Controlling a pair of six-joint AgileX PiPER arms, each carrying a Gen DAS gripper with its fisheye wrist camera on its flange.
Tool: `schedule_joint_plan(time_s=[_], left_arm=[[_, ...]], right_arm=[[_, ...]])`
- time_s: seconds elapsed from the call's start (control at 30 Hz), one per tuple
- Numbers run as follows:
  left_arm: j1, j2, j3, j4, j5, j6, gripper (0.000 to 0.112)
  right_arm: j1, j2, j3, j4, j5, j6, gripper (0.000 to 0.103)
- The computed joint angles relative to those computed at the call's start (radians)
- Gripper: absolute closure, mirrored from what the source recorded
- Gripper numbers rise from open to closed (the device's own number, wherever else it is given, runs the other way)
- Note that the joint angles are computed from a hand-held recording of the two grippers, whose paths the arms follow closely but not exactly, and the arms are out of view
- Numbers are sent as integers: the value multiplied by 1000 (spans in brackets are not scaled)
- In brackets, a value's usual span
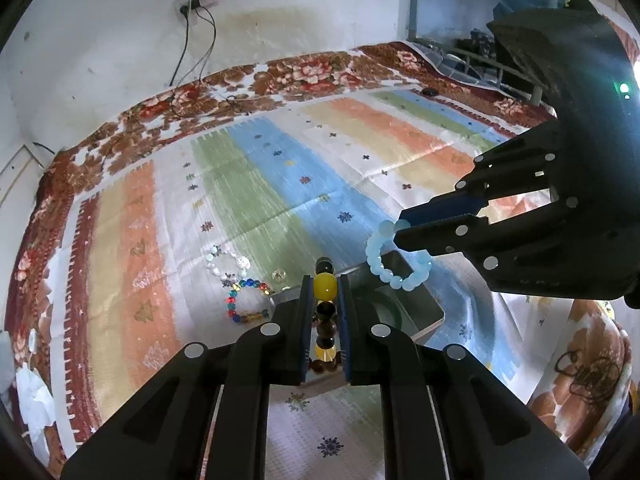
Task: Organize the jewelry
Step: 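Lower both held bracelets into the metal tin and open both tools, then move both tools toward the multicolour bracelet and white bead strand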
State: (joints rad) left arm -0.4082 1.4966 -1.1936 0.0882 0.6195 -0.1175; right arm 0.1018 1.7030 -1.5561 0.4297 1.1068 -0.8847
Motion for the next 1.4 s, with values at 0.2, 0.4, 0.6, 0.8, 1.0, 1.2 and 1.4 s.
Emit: schedule_joint_plan(time_s=[0.2,0.4,0.6,0.8,1.0,1.2,1.4], left_arm=[[46,8,5,-38,-4,9,88],[79,5,14,-23,1,-2,88],[125,11,9,-42,1,31,88],[156,44,-1,-66,5,99,88],[219,72,6,-156,-12,199,86],[259,109,5,-201,-31,267,77],[318,168,-14,-327,-21,399,76]], right_arm=[[-13,16,-20,22,-13,6,66],[-15,49,-58,5,-10,21,66],[2,84,-93,-15,-10,33,66],[28,139,-148,-43,-13,66,66],[52,213,-231,-62,6,90,64],[75,285,-318,-83,28,108,56],[103,385,-454,-115,71,149,55]])
